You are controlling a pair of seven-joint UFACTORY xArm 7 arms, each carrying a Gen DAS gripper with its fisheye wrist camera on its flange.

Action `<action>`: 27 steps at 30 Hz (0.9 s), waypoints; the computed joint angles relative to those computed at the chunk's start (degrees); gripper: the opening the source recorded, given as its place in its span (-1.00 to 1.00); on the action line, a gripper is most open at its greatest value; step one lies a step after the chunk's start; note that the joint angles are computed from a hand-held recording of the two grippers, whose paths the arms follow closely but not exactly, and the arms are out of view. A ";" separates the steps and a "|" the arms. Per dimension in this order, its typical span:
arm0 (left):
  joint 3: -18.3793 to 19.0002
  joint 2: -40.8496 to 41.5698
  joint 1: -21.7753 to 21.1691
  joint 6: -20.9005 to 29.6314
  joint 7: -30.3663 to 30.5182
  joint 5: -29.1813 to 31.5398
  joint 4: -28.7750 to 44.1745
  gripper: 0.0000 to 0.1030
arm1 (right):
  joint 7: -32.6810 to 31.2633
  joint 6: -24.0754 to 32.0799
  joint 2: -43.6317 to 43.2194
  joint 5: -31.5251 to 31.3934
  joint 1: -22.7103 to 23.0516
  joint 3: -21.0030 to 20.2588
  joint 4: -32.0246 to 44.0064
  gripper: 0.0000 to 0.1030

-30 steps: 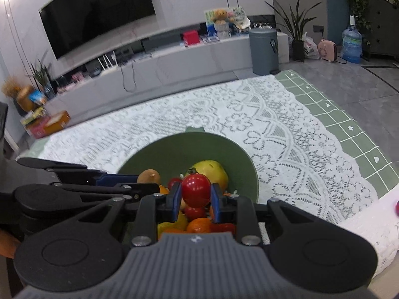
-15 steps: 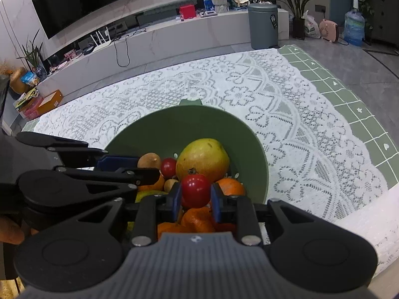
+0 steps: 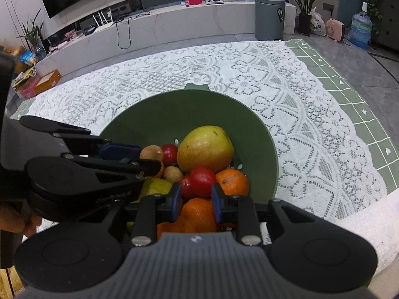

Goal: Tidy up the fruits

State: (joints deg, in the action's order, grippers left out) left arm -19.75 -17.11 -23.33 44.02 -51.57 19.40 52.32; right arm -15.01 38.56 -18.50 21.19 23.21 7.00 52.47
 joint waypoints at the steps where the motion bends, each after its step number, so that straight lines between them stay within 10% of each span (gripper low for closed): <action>1: 0.37 -0.43 -0.06 -0.66 -0.19 -0.71 -0.50 -0.33 | 0.12 0.03 -0.08 -0.06 -0.04 0.01 -0.05 -0.39; 8: 0.22 -6.06 0.80 -4.88 -4.54 -3.66 -4.15 0.14 | -0.80 -1.26 -2.69 6.56 0.61 -2.86 -1.90 0.46; 16: -7.24 -13.57 5.28 -1.10 -9.85 4.16 -1.78 0.33 | 1.63 -8.19 -11.66 9.53 0.91 -3.64 -7.71 0.57; 27: -23.82 -18.40 12.59 21.54 -12.62 13.82 9.18 0.65 | 8.66 -21.17 -27.90 -0.48 1.56 -0.67 -15.43 0.89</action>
State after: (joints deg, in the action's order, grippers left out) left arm -43.58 -35.51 -10.74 65.55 -64.20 33.22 61.50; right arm -6.35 17.39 -46.39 20.71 24.77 6.32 37.04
